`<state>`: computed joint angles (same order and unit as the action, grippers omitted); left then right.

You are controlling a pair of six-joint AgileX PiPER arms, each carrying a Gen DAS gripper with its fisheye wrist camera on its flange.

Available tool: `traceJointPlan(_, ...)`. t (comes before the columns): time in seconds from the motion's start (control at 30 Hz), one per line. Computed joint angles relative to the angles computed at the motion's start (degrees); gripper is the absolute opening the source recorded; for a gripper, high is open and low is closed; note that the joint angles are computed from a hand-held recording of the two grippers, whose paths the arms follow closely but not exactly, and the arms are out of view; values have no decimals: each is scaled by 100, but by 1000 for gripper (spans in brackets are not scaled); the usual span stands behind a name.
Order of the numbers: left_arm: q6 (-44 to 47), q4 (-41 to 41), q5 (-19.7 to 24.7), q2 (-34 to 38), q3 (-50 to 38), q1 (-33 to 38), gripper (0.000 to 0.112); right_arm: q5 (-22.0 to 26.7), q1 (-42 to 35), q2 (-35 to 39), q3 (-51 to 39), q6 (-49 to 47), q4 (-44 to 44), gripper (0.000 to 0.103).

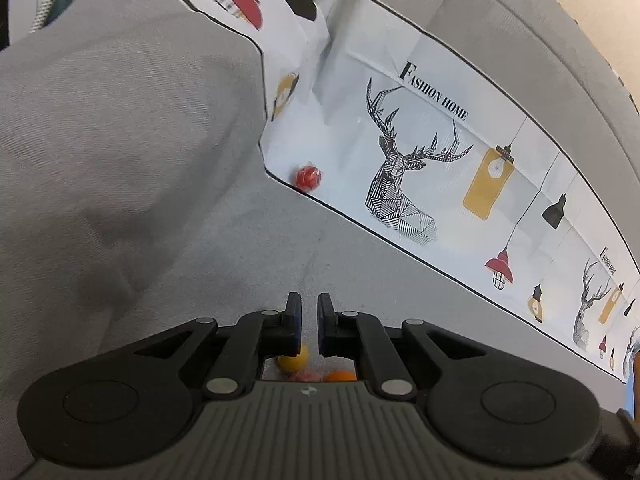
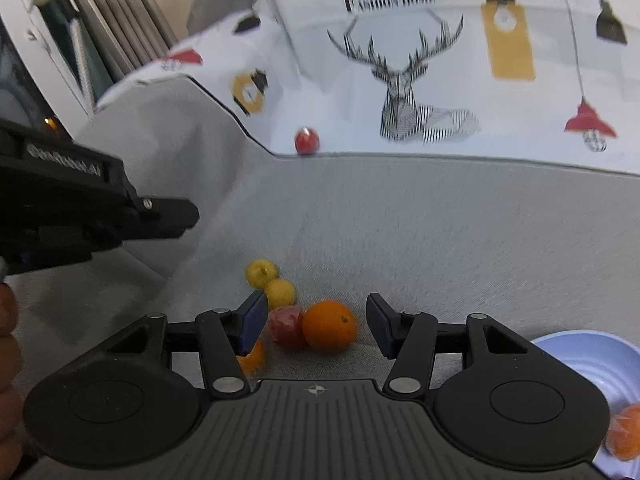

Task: Organize fruits
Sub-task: 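Move both open tools from the plate to the fruit cluster, then grasp a wrapped red fruit with the left tool while the right tool grasps an orange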

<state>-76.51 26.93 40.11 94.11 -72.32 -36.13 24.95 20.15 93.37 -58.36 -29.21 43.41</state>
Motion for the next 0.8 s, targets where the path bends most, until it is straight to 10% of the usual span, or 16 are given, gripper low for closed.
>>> traceJointPlan(0.4,1186,551,-389,2272,-2153,774,39,270,-16,703,-394,111,-57,52)
traceJointPlan(0.8,1934,747,330,3702,-3895,877,63,327,97,603,-482,218,-882,33)
